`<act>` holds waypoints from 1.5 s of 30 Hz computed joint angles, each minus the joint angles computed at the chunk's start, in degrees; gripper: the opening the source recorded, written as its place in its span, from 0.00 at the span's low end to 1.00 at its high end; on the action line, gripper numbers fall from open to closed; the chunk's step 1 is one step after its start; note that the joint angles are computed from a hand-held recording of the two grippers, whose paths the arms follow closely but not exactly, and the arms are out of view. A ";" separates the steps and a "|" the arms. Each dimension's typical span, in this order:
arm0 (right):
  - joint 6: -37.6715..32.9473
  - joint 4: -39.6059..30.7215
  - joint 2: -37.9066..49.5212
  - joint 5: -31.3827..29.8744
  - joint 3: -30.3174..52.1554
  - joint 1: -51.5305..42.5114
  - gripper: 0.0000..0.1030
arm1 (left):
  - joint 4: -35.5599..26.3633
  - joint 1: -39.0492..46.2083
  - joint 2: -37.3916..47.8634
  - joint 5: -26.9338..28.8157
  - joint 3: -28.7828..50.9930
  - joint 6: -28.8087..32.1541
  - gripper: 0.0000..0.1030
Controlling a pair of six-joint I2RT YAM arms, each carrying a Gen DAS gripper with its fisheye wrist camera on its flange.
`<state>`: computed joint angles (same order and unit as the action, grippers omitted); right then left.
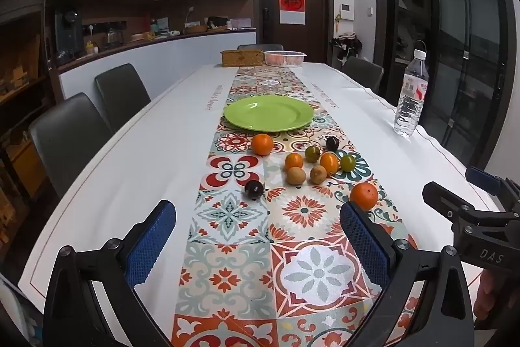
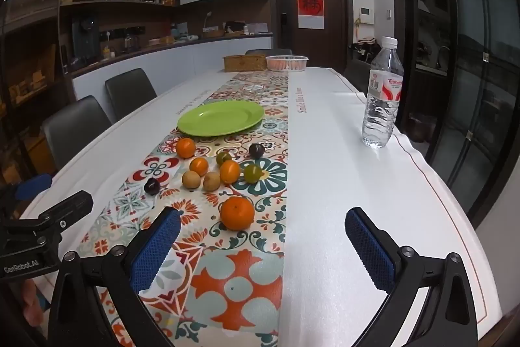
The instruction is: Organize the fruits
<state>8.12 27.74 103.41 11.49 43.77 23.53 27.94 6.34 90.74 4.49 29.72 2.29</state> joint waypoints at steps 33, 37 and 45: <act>0.42 0.46 -0.41 0.31 -0.68 0.41 1.00 | 2.45 -0.49 -3.15 -1.71 -2.92 1.97 1.00; 0.40 0.49 -0.42 0.34 -0.72 0.44 1.00 | 1.98 -0.38 -3.55 -1.60 -2.91 2.02 1.00; 0.41 0.51 -0.58 0.40 -0.82 0.54 1.00 | 2.49 -0.12 -3.25 -1.22 -3.03 2.01 1.00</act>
<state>8.54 28.25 102.83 11.88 42.95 24.07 30.43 6.22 87.49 3.27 26.69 4.30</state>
